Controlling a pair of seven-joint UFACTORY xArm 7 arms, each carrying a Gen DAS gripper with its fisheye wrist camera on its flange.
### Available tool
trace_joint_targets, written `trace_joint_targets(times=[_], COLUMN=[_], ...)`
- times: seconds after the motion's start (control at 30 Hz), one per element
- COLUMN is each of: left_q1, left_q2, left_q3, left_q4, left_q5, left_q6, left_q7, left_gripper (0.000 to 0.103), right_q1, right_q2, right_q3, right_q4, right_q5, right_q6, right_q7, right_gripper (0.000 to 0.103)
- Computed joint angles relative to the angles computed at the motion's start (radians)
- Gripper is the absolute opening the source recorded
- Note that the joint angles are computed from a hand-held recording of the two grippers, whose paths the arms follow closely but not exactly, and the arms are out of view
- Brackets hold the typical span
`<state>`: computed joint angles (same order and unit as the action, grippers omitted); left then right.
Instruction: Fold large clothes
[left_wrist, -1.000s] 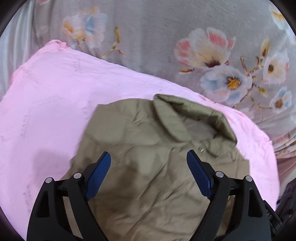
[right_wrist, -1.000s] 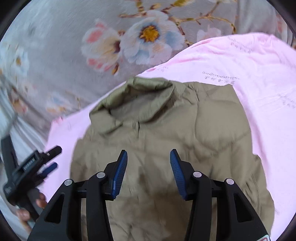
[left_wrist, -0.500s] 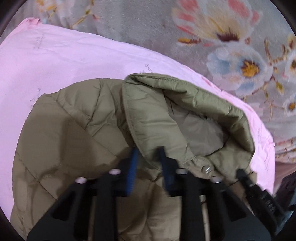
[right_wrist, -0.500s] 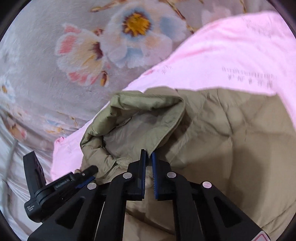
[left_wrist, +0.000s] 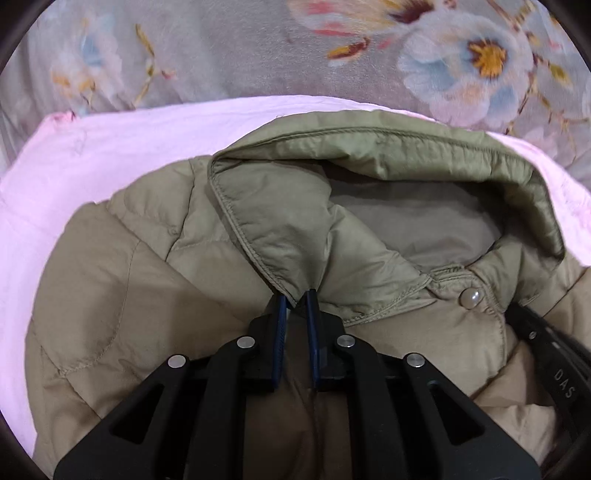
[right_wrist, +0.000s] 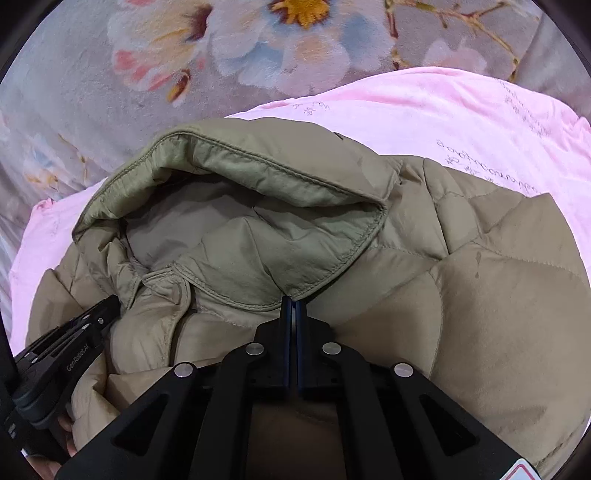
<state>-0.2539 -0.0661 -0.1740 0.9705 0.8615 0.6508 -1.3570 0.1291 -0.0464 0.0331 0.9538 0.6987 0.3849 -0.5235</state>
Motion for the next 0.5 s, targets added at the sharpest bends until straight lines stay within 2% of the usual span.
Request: trace_joint_targets(times=[0.07,0.13,0.17,0.2,0.3,0.4,0.5], left_q1=[0.0,0.008,0.015,0.025,0.079,0.126,0.172], left_q2=[-0.009,-0.064,-0.097,-0.135,-0.256,-0.25,-0.161], left_q3=[0.001,0.008,0.005,-0.001,-0.019,-0.011,-0.016], left_q4=[-0.005,-0.052,-0.075,-0.098,-0.144,-0.072,0.041], left_q5=[0.001,-0.029,-0.04,-0.048,-0.032,-0.091,-0.142], left_q6=[-0.001,-0.038,-0.045,-0.052,-0.088,-0.105,-0.097], left_q7=[-0.001,-0.003,0.0,0.001,-0.026,0.007,0.03], left_gripper=[0.011,0.014,0.014,0.014,0.021,0.022,0.022], right_q1=[-0.004,-0.017,-0.042,-0.036,-0.032,-0.029,-0.05], right_q2=[0.001,-0.014,-0.034,-0.07,-0.14,-0.1,-0.002], right_q3=[-0.008,-0.022,-0.013,-0.046,-0.089,-0.129,-0.1], right_q4=[0.009,0.016,0.012,-0.003,-0.017,0.092,0.214], right_q5=[0.035,0.078,0.073,0.109,0.235,0.364,0.374], right_q6=[0.029,0.097,0.13,0.156,0.159,0.218,0.234], right_q7=[-0.022,-0.039,-0.017,-0.034,-0.099,-0.12,-0.097], right_gripper=[0.0,0.0,0.003,0.01,0.013,0.014,0.015])
